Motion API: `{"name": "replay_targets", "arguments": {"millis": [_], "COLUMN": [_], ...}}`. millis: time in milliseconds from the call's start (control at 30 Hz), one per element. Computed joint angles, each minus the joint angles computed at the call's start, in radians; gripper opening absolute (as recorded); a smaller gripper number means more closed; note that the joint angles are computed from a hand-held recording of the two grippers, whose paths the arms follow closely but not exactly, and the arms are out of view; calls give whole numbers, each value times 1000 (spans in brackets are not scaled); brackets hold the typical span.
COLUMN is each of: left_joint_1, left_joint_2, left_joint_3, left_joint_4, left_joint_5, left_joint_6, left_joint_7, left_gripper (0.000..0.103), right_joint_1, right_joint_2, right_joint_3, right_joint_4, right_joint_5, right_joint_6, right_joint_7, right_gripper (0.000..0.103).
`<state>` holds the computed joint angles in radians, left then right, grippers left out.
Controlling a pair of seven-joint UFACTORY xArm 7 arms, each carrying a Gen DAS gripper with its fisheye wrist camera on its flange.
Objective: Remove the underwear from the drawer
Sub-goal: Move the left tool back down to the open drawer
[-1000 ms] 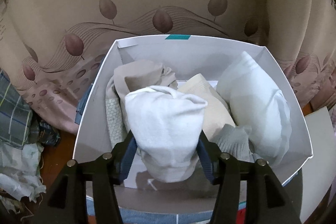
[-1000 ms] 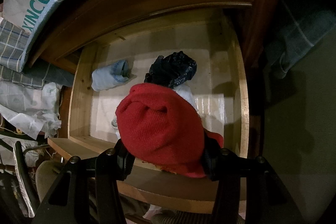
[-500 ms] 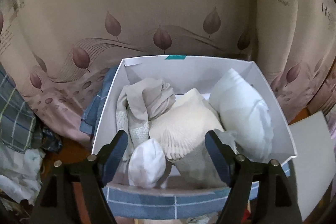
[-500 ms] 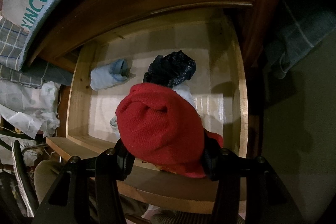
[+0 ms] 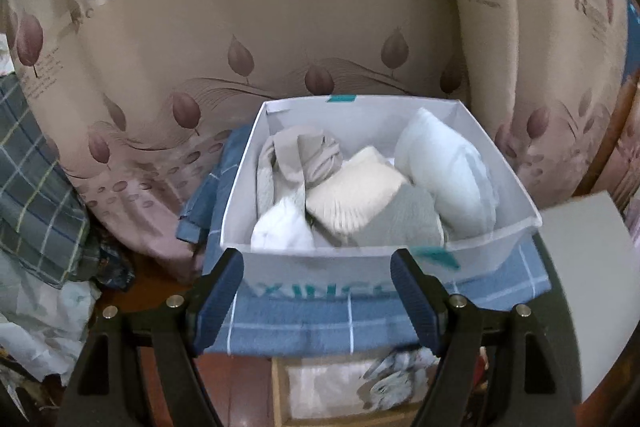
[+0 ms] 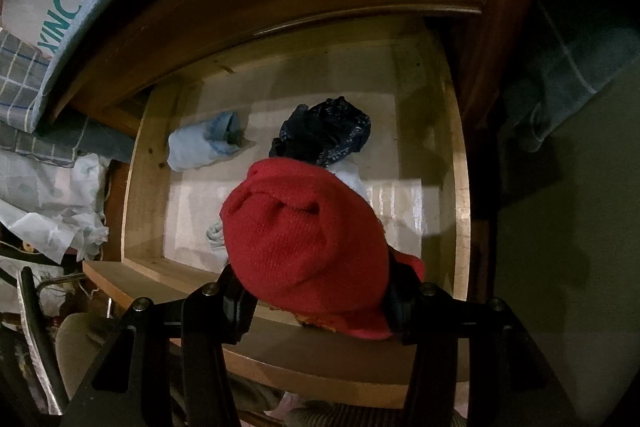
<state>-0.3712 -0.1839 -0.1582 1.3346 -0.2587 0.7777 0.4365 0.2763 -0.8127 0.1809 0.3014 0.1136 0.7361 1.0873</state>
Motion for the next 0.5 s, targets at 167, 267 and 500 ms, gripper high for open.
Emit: {"name": "replay_targets", "arguments": {"millis": [167,267,500], "left_joint_1": [-7,-20,-26], "left_joint_2": [-127,-194,-259], "left_joint_3": [13,21,34], "left_joint_4": [-200,-332,-549], "left_joint_5": [-9,-6,42], "left_joint_6": [-94,-166,-245], "left_joint_7": [48,63,48], "left_gripper": [78,78,78], "right_joint_1": [-1,-1,-4], "right_joint_2": [13,20,15], "right_joint_3": [0,-3,3], "right_joint_4": [10,17,32], "right_joint_5": [-5,-4,-10], "right_joint_6": [12,23,63], "right_joint_7": [-2,-8,-10], "right_gripper": [49,49,49]}}
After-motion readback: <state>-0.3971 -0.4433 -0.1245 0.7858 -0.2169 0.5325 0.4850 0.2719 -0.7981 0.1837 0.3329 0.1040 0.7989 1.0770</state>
